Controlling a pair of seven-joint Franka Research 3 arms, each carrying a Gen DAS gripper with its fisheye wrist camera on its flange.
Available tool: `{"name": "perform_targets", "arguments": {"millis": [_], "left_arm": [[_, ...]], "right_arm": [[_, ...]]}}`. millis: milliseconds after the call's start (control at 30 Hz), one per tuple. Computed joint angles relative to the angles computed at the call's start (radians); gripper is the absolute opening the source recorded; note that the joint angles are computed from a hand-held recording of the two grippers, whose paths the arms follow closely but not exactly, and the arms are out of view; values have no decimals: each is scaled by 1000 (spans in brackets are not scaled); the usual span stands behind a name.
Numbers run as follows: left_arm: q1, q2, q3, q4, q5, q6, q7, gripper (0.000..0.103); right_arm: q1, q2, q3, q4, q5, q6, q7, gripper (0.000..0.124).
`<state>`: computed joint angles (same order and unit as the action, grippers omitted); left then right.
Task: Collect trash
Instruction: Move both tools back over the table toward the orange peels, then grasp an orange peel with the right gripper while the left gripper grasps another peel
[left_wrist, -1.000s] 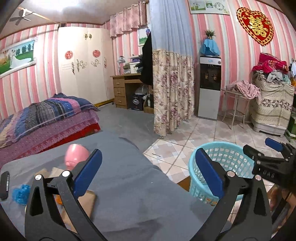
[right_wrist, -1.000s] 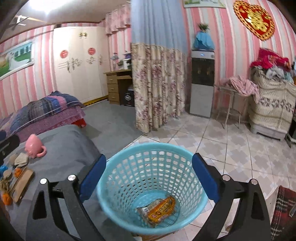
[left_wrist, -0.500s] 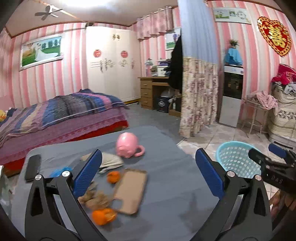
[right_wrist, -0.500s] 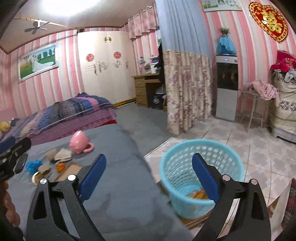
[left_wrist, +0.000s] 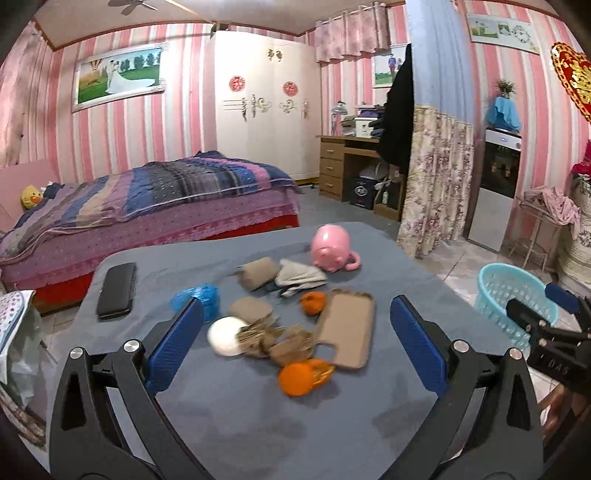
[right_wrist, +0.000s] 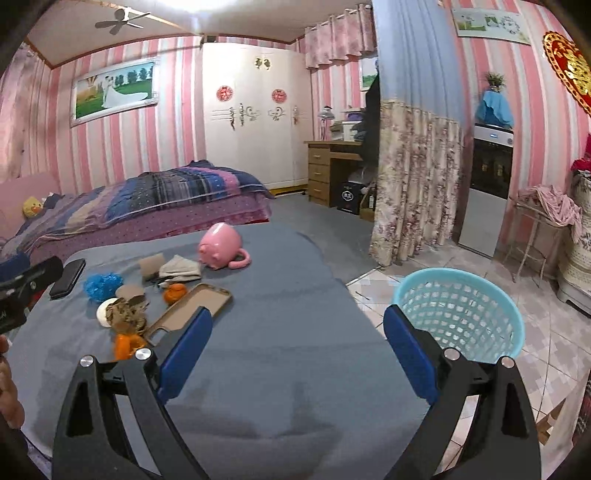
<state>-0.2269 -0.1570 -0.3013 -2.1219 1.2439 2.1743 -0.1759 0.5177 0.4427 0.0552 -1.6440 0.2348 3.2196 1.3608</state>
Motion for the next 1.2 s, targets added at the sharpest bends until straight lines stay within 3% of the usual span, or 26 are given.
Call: {"name": "perform_targets", "arguments": {"millis": [200,600,867,967,1033,1133,1200], "left_arm": [[16,-72,7,-97,-28,-1,-12,98],[72,-156,10,-240,-86,46,-20,98],[114,-183,35,-318,-116,145,-30,98],[134,-186,44,-345,-113,201,-48,98],[147,-195,48,-363,-112,234,-58,98],[164,-210,42,-381,-107,239,-66,98],[172,-226,37,-396,-104,228,-64,98]], "right_arm": [[-4,21,23,26,4,-20,-4,92],[101,74,-94,79,-48,-58,69,92],[143,130,-139,146,-108,-107,112,96],[135,151,-121,178,-130,-145,118,96],[108,165,-75,199,-134,-162,97,96],[125,202,-77,251,-157,-205,101,96],[108,228,-38,291,-159,-247,76,96]]}}
